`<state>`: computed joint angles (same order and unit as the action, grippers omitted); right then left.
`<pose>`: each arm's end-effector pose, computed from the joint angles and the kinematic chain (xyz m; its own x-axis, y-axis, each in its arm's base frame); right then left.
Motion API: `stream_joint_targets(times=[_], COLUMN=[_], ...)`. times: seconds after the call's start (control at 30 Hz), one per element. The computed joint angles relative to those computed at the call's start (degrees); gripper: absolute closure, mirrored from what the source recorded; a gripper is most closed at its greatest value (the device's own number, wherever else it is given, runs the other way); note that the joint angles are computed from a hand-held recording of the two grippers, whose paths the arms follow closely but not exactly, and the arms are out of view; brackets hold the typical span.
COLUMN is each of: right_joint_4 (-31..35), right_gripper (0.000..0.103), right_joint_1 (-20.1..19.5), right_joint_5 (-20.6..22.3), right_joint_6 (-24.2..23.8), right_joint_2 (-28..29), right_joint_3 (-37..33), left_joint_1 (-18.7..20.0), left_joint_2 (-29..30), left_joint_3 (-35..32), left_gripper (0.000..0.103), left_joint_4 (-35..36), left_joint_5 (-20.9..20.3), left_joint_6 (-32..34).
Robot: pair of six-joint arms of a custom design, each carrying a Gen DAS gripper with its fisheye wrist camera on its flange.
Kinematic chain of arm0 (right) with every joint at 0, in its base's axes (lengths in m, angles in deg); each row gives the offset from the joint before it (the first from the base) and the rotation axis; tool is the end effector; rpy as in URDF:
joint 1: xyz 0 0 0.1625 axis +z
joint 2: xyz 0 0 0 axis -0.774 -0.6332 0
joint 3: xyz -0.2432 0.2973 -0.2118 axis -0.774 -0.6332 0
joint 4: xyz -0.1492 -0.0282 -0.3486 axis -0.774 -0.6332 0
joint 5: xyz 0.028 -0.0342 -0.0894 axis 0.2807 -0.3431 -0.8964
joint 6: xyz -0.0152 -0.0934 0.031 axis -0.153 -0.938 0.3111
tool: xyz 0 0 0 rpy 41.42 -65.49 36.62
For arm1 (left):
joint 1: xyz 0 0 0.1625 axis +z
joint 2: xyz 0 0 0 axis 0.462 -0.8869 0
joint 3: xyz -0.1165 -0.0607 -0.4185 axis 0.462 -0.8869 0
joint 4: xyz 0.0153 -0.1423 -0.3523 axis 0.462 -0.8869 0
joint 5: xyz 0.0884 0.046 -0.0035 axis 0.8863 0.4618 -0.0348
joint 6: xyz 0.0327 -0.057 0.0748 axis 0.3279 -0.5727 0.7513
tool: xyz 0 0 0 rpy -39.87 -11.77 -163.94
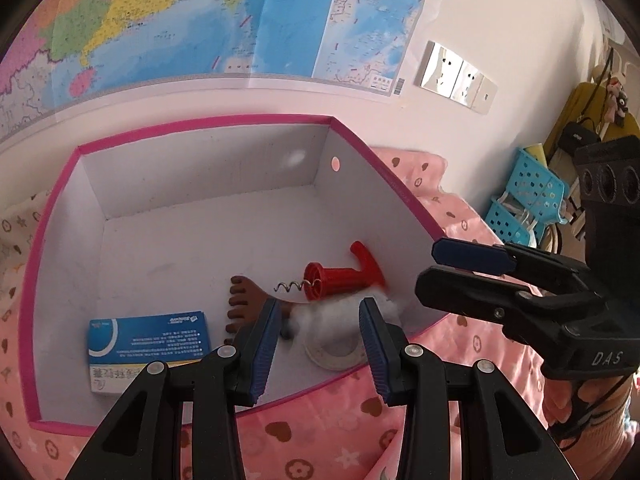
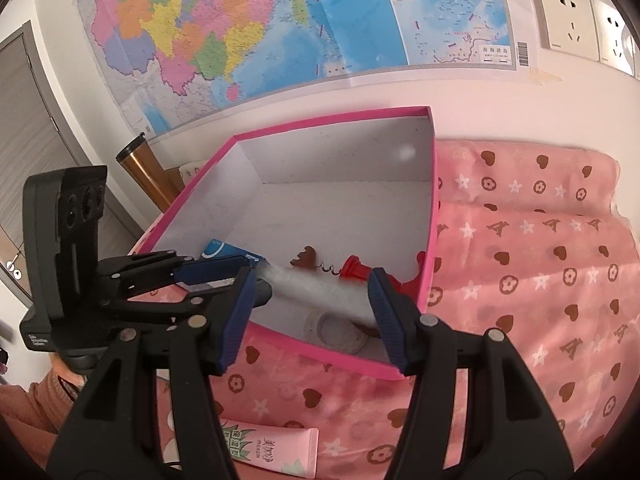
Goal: Organize rigid objects
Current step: 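Carry the white tube into the magenta box and open the right gripper, then move the right gripper to the white-and-blue medicine box on the bed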
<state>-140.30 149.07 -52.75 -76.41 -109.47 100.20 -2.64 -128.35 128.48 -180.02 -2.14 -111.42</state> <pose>0.1683 -0.3160 0.2350 -0.8686 -0.3872 0.3092 -0.4932 0.7350 -0.4653 -0.2807 -0.3463 0.0989 -0.8160 0.3101 -0.4878 0.5249 0.7509 -0.4008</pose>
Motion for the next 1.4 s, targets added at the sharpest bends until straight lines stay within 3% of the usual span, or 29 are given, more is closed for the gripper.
stream_joint_targets(times=[0.13,0.33,0.4,0.6,0.73,1.0,1.4], right_joint_4=[-0.9,-1.8,-2.6,-6.8,-9.2,-12.2,-9.8], right_gripper=[0.043,0.043,0.043,0.043,0.043,0.043,0.043], right_joint_1=[-0.1,0.7,2.3,9.0,12.9,18.0,16.8], right_joint_5=[0.3,1.2,-0.2,-5.7,-8.5,-11.5,-5.8], right_joint_6=[0.1,0.1,0.0,-1.1,-1.5,-1.6,1.0], right_joint_2=[-0.5,-1.6,-1.2,2.5,5.5,11.1,17.9], right_joint_3=[0.8,2.5,2.9,4.1,4.5,4.9,4.8], left_joint_1=[-0.7,-5.0,-7.2,-12.0,-15.6,-21.0,-26.9], left_joint_2=[0.0,-1.5,-2.8,-8.0,-12.9,-22.5,-35.1], left_joint_3=[0.6,4.2,6.4,11.4,14.6,18.7,21.4], left_gripper=[0.063,0.057,0.052,0.049,0.048,0.047,0.047], left_joint_4=[-0.7,-2.1,-2.1,1.6,9.5,27.6,51.1], left_joint_5=[0.7,4.7,6.5,9.5,10.8,8.5,3.2], left_joint_6=[-0.1,-2.0,-3.9,-11.5,-19.6,-36.1,-55.8])
